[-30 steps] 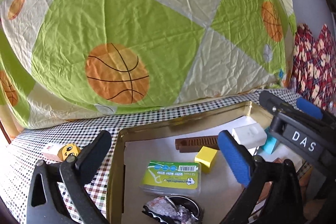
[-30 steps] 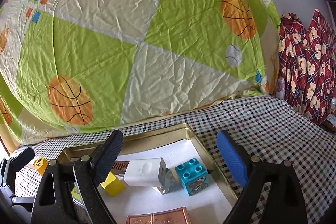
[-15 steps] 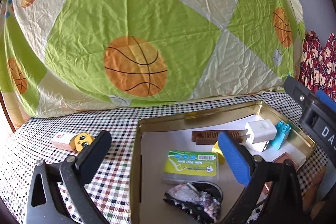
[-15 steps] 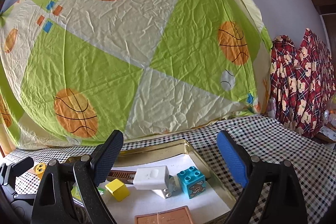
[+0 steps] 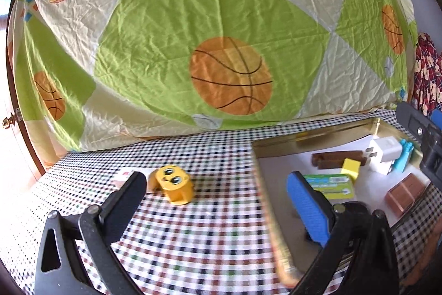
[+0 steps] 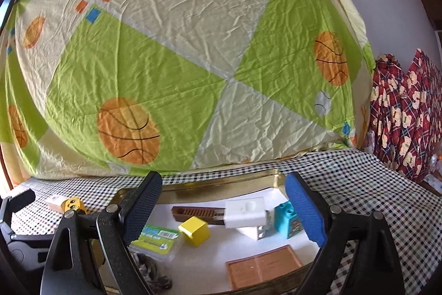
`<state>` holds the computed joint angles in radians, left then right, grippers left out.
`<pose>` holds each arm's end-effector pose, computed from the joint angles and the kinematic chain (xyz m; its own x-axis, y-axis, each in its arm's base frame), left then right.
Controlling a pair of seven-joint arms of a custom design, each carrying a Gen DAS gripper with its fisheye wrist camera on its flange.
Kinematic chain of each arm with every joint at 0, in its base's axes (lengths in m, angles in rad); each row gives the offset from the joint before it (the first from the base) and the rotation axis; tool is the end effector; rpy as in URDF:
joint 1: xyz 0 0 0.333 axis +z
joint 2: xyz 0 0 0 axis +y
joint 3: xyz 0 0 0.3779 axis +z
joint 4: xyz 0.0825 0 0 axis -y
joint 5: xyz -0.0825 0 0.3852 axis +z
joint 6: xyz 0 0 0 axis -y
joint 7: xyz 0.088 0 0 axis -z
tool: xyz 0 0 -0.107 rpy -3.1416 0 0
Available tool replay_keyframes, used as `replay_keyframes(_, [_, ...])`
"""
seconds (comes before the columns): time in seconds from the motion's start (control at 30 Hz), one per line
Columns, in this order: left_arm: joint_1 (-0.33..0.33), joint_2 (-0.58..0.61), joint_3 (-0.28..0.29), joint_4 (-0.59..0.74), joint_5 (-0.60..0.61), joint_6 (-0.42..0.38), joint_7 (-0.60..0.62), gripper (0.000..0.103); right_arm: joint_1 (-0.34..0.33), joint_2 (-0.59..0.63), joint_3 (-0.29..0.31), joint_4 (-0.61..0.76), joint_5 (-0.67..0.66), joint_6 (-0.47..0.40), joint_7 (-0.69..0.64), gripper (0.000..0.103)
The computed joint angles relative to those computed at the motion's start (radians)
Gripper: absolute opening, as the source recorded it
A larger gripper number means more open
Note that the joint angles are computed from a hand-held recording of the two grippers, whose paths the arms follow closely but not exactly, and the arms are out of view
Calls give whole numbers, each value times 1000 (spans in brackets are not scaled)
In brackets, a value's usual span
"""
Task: Organize rigid objects
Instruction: 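Withdraw both open tools from the tin toward the yellow face block and white box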
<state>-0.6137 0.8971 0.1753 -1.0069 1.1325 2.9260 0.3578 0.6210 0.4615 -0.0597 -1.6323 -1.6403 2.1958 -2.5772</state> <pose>0.7204 -0.4794 0.4389 -0.2812 -0.9508 -0.1299 -0.3221 0.2210 -0.9205 0.6364 0.3676 0.4503 -0.4245 -0.9022 -0.0768 -0.1691 0.1623 -0.9721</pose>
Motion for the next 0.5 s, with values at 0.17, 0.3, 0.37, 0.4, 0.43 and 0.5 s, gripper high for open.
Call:
replay_keyframes(0.17, [17,-21,18,-36,37,-5,-20,102,10,59,1,91,36,39,-41,92])
replay_keyframes(0.3, [23,-27,51,-44,90,-22,-55,102,32,121,-18,188,69,80,-72,92])
replay_keyframes(0.37, [45,-24,39,-39,88,-37,-43,102,43,158,-32,244,94,103,-107,92])
replay_keyframes(0.4, [58,-23,28,-36,80,-42,-32,102,46,183,-37,283,111,119,-131,92])
replay_keyframes(0.43, [72,-20,18,-32,68,-46,-20,102,49,204,-42,316,128,132,-151,92])
replay_keyframes(0.5, [95,-15,7,-25,44,-56,-6,102,52,246,-51,381,168,154,-195,92])
